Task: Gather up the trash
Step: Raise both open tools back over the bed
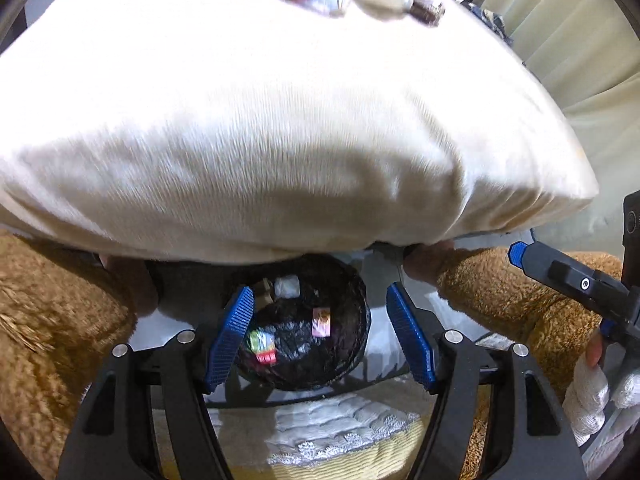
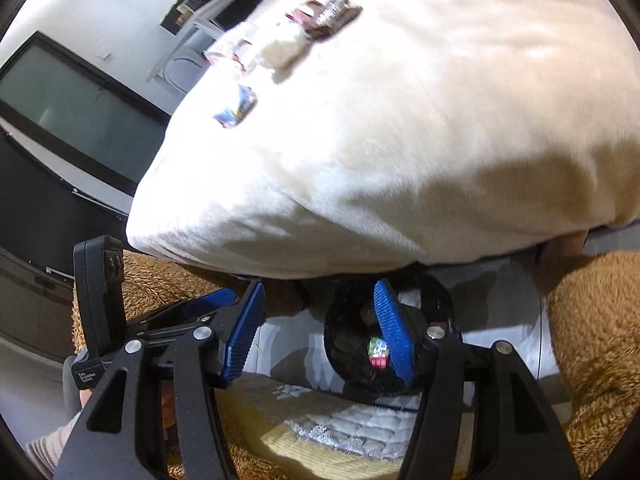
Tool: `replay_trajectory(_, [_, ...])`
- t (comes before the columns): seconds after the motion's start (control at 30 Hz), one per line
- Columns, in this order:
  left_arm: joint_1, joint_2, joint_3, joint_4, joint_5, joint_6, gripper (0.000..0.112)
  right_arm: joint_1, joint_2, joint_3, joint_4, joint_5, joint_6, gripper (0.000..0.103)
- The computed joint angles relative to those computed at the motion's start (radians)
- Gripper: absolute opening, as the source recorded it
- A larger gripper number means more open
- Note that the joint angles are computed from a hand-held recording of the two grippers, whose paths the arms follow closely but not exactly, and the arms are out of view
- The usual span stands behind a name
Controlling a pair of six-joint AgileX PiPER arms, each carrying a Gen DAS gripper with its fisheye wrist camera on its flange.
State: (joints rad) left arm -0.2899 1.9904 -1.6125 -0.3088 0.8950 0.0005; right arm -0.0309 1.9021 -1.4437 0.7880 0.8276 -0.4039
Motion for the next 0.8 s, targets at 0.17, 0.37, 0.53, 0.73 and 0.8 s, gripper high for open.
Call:
replay_trajectory(0.17, [0.01, -0.014, -0.045, 0.009, -0.004, -0.001, 0.068, 0.012, -0.043, 0.021, 0.019, -0.07, -0.066, 0.058])
replay_trajectory(0.37, [0.022, -0.009, -0.122, 0.024, 0.005, -0.012, 0.068, 0.032, -0.051, -0.019, 0.014, -0.136, -0.102, 0.058])
replay_trajectory(0.53, [0.035, 0.029, -0.225, 0.055, 0.03, -0.029, 0.068, 0.033, -0.003, -0.153, -0.025, -0.118, -0.07, 0.059])
replay_trajectory(0.73, [0.05, 0.117, -0.414, 0.103, 0.09, -0.067, 0.068, 0.013, 0.073, -0.315, -0.052, -0.083, -0.031, 0.067])
replay_trajectory(0.8, [0.052, 0.151, -0.485, 0.115, 0.116, -0.074, 0.068, 0.009, 0.093, -0.355, -0.063, -0.071, -0.022, 0.068])
